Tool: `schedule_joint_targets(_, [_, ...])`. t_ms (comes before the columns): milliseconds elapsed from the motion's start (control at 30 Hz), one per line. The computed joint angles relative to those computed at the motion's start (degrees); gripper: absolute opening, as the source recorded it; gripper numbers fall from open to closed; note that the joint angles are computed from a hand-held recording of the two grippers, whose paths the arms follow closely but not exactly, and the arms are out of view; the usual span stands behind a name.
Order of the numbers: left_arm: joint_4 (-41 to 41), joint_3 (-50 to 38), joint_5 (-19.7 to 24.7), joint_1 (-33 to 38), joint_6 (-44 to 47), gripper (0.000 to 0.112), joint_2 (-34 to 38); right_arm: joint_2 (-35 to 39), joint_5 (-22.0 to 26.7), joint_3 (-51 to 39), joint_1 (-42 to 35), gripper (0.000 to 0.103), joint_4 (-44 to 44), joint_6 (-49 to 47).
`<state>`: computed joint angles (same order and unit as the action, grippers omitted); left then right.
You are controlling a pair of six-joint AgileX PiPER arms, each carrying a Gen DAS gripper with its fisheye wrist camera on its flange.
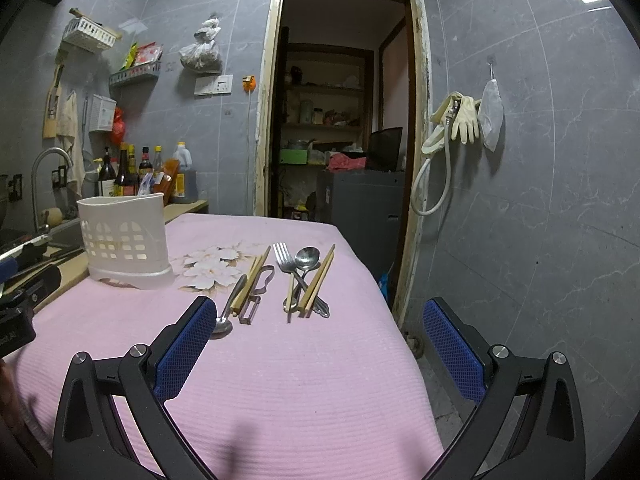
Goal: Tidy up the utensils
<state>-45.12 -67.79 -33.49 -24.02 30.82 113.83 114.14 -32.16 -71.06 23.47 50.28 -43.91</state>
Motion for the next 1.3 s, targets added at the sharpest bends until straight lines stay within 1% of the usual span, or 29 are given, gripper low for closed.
schedule_joint_targets(1300, [-0.8,-0.1,-0.1,-0.3,1.1,0.101,-0.1,0.6,0.4,-0.4,-0.1,0.103,0.4,-0.3])
